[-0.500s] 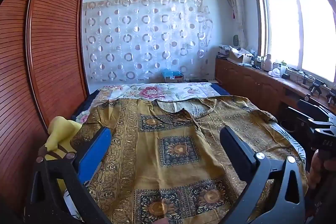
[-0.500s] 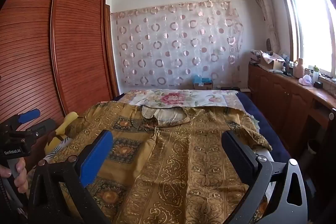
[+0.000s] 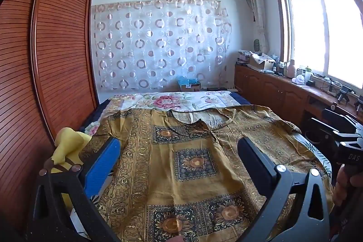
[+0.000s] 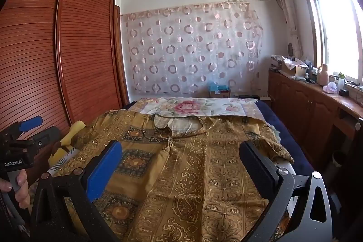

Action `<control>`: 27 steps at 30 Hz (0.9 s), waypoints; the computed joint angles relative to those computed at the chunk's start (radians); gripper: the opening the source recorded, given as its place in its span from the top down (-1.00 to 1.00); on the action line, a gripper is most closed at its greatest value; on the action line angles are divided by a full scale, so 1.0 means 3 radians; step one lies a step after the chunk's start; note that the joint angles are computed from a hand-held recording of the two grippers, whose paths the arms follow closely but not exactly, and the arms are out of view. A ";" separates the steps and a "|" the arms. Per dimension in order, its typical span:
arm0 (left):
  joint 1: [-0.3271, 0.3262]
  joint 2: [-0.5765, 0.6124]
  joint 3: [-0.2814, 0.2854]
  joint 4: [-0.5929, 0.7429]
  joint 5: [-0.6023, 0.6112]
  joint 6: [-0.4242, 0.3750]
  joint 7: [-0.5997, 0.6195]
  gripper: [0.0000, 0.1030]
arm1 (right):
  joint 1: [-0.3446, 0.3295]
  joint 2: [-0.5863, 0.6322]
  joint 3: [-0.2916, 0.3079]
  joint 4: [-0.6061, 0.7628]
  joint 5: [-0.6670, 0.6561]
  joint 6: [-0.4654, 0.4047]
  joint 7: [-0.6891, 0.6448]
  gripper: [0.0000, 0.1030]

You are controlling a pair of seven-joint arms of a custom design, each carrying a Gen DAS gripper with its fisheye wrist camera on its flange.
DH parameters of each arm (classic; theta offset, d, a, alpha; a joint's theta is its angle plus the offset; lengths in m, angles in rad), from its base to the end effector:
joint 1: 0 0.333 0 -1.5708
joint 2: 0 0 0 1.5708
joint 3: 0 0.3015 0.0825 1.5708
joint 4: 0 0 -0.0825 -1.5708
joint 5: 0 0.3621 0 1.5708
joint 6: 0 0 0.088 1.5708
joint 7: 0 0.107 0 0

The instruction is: Fold small clothes

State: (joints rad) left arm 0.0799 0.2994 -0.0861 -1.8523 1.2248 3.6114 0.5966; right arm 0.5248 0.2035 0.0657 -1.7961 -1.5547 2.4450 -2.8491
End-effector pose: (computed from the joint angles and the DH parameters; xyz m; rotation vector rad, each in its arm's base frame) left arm 0.5854 -0.1172 0.4761 -1.1233 1.8736 -1.2968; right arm 0.5266 0.3482 0.4787 -1.3342 1.6040 -1.1022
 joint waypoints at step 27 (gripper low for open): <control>0.0006 -0.0041 0.0011 0.0022 0.0023 -0.0028 -0.0065 -1.00 | 0.0011 -0.0008 0.0013 -0.0026 -0.0073 -0.0008 0.0070 -1.00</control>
